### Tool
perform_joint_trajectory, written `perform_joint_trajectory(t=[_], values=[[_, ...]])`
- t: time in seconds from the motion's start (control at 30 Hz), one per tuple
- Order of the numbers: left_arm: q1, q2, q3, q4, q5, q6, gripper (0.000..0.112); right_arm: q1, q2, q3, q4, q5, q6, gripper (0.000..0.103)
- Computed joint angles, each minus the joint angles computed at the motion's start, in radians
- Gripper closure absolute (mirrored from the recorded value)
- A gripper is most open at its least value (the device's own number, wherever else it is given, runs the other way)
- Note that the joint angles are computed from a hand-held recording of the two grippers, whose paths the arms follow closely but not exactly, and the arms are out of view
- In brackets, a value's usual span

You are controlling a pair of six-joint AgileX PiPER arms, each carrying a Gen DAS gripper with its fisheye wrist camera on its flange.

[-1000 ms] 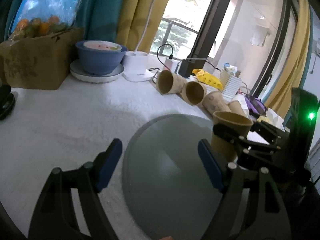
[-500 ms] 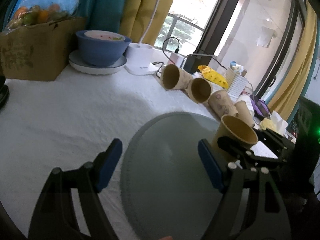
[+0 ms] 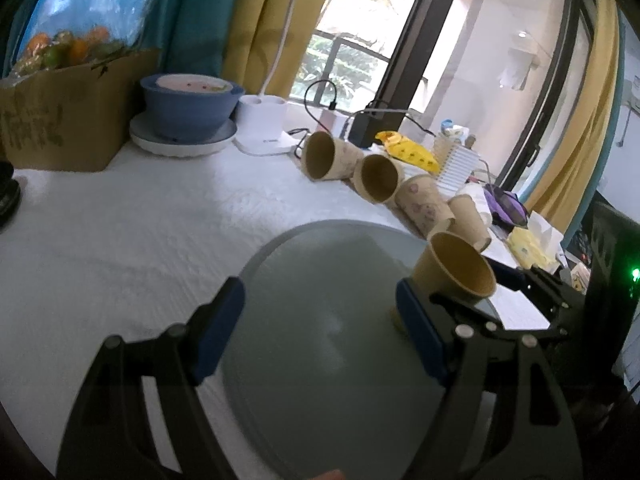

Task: Flip cup upright

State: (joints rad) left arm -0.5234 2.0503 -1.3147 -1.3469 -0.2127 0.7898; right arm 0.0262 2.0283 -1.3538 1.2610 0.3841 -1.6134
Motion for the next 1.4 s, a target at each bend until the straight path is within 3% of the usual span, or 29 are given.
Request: perform_joint_trajectory(t=[0.57, 0.7, 1.0, 1.4], values=[[-0.137, -0.146, 0.168, 0.084, -0.213, -0.090, 0.032, -0.066, -0.205, 0.250, 0.352, 0.030, -0.366, 0.020], [-0.175, -0.182, 0.203, 0.097, -0.269, -0.106, 0.018, -0.087, -0.265, 0.307, 0.410, 0.048, -0.425, 0.020], [-0.264, -0.263, 0.233, -0.006, -0.403, -0.001, 0.016, -0.141, -0.426, 0.391, 0.389, 0.097, -0.370, 0.020], [-0.381, -0.351, 0.257, -0.011, -0.595, 0.081, 0.016, -0.202, -0.577, 0.442, 0.363, 0.160, -0.304, 0.020]])
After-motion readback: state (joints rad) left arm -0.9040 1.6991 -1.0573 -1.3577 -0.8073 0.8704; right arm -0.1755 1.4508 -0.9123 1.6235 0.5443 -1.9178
